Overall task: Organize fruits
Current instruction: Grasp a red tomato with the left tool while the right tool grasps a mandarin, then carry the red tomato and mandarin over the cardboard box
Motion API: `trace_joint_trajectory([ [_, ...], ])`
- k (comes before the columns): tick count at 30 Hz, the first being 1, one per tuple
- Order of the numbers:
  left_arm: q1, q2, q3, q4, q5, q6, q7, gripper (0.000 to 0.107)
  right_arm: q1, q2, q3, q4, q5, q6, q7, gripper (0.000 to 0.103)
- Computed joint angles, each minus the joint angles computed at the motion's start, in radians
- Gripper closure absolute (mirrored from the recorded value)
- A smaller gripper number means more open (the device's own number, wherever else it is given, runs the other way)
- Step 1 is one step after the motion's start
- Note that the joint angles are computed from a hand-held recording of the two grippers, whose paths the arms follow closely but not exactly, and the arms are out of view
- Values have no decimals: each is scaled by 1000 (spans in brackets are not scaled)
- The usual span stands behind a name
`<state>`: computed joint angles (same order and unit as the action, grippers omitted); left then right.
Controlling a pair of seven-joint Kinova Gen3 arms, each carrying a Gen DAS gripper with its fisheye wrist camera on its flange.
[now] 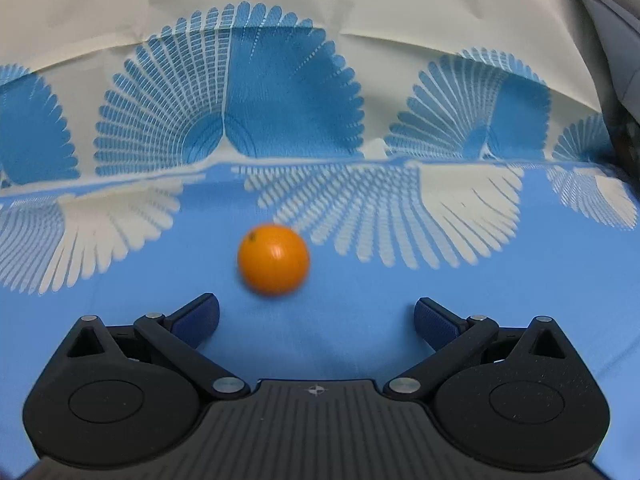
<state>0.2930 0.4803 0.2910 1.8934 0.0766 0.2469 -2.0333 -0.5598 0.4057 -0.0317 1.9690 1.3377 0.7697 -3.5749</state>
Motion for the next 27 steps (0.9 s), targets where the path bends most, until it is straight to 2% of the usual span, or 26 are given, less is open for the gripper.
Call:
trace_joint_trajectory([
  [1, 12, -9, -8, 9, -18, -14, 9, 41, 16, 1, -14, 0, 16, -4, -6, 1],
  [2, 6, -15, 2, 11, -21, -12, 2, 69, 34, -2, -25, 8, 49, -22, -26, 1],
  [3, -19, -16, 30, 5, -9, 6, -19, 76, 47, -8, -37, 22, 90, -29, -63, 11],
  [4, -62, -10, 73, -9, 20, 41, -48, 77, 62, -13, -59, 34, 125, -19, -89, 37],
  [6, -146, -6, 152, -10, 92, 60, -117, 77, 111, -27, -123, 47, 149, -5, -101, 64],
  [9, -184, -37, 187, 24, 147, 34, -175, 77, 144, -59, -204, 71, 113, 53, -108, 64],
  [13, -176, -134, 137, 77, 310, 58, -292, 77, 160, -138, -341, 127, 38, 182, -207, 64],
  [16, -138, -264, 39, 138, 432, 121, -362, 77, 44, -212, -369, 148, -64, 304, -256, 64],
  [19, -121, -403, -70, 195, 529, 230, -448, 77, -95, -281, -398, 134, -167, 426, -267, 64],
  [22, -86, -542, -209, 236, 526, 351, -485, 77, -234, -318, -431, 82, -237, 548, -239, 64],
  [27, -45, -761, -421, 249, 402, 548, -439, 77, -465, -288, -458, -88, -281, 752, -239, 63],
])
